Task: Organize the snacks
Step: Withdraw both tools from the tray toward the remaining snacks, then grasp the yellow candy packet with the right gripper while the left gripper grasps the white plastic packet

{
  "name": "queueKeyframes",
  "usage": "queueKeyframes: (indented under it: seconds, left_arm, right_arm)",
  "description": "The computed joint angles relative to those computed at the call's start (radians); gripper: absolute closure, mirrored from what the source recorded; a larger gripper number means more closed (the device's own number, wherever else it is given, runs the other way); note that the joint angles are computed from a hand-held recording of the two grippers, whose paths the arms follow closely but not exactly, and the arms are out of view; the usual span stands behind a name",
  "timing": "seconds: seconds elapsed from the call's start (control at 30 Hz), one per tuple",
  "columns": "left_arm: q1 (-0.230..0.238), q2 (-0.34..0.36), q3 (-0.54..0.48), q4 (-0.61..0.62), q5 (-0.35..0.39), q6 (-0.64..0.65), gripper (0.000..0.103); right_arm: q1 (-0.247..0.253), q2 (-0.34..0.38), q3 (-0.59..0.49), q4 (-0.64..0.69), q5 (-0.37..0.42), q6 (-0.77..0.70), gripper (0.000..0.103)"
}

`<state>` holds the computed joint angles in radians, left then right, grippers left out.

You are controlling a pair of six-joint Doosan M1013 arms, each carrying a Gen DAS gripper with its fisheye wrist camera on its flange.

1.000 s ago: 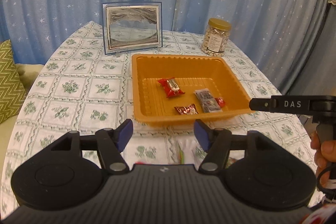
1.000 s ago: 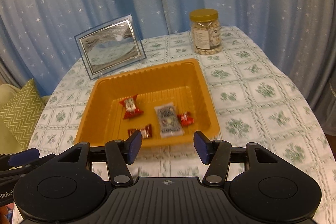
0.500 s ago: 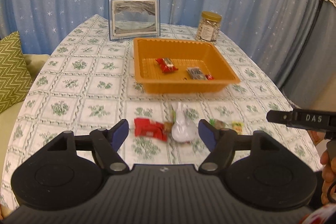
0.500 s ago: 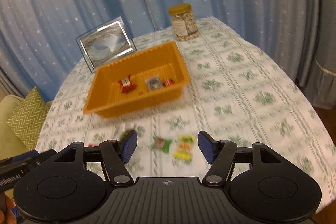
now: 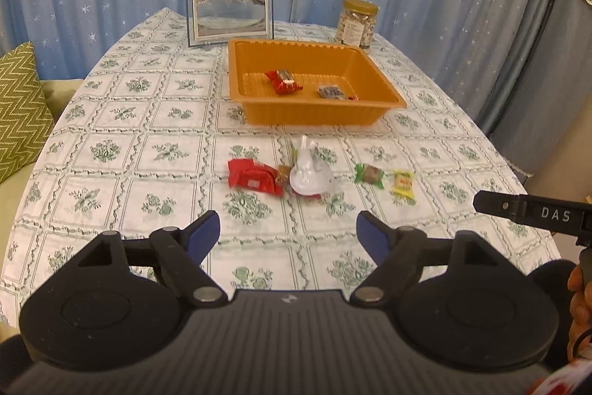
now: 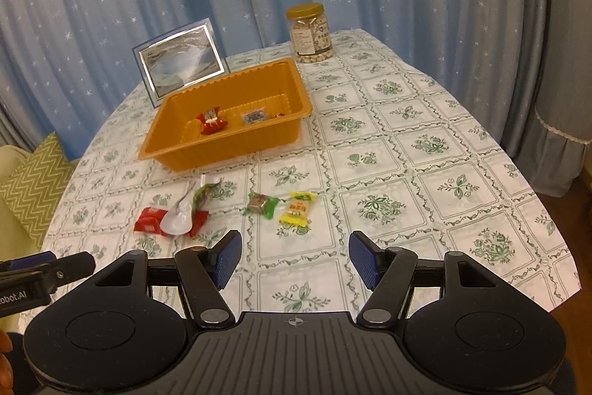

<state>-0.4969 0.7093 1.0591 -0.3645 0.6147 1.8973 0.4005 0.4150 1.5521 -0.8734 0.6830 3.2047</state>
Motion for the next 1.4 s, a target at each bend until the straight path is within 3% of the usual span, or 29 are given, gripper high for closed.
queueKeyframes:
  seconds: [0.8, 1.4]
  left_arm:
    - [-0.002, 0.033, -0.044, 0.032, 0.037, -0.026, 0.022]
    - [-0.008, 0.119, -0.158, 0.064, 0.096, -0.065, 0.022]
  right_arm:
    - [-0.019, 0.011, 0.005, 0.031, -0.017, 0.011, 0.039]
    - [-0.064, 0.06, -0.018, 0.086, -0.053, -0.019, 0.039]
